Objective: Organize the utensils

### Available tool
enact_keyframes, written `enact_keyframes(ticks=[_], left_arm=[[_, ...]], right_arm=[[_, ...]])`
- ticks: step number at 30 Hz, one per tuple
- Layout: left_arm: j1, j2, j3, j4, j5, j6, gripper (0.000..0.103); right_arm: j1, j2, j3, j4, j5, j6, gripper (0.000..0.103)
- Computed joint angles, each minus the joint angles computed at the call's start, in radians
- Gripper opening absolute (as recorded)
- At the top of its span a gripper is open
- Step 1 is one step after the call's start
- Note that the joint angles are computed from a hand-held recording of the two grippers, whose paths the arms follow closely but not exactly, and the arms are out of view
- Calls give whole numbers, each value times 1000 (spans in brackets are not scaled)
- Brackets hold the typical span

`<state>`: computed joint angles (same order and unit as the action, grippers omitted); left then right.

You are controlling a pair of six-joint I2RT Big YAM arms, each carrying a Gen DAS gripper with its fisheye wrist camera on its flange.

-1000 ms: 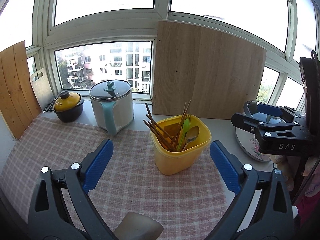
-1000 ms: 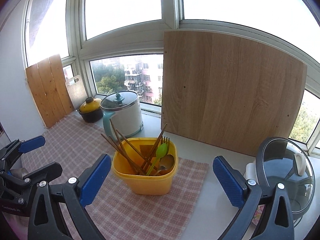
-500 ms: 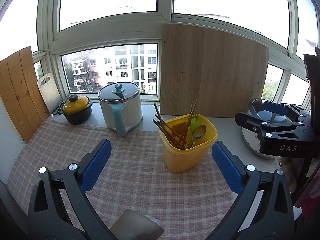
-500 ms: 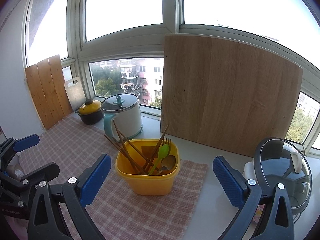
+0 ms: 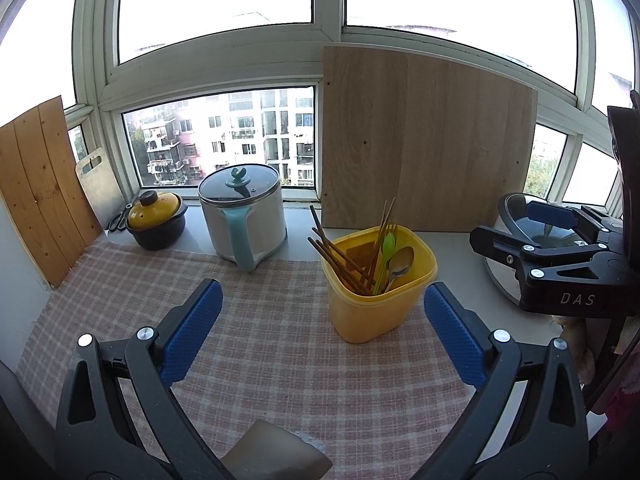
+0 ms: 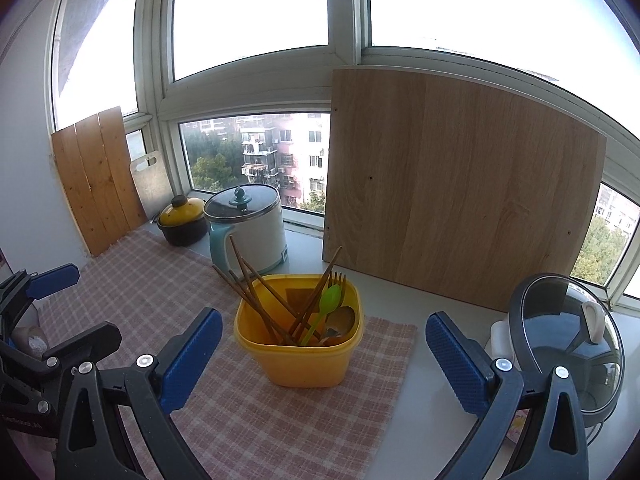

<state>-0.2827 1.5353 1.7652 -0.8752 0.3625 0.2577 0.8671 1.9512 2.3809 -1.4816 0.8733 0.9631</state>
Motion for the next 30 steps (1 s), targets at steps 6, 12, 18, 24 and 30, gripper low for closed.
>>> enact_keyframes(ticks=[6,12,18,24,30], left_arm=[[-1,2,5,-3,-5,1,102],[1,3,8,-11,-13,8,102],[5,6,4,-7,-17,12,103],[10,11,2,-6,-29,12,103],[13,11,-2,1,-28,14,103]], right_arm=[[0,5,6,-7,2,1,103],[1,11,11,-9,5,-7,103],[-4,18,17,-2,-7,-23,103],[-5,26,29,-6,-11,-32,103],[-7,41,49,-13,-19,-34,103]])
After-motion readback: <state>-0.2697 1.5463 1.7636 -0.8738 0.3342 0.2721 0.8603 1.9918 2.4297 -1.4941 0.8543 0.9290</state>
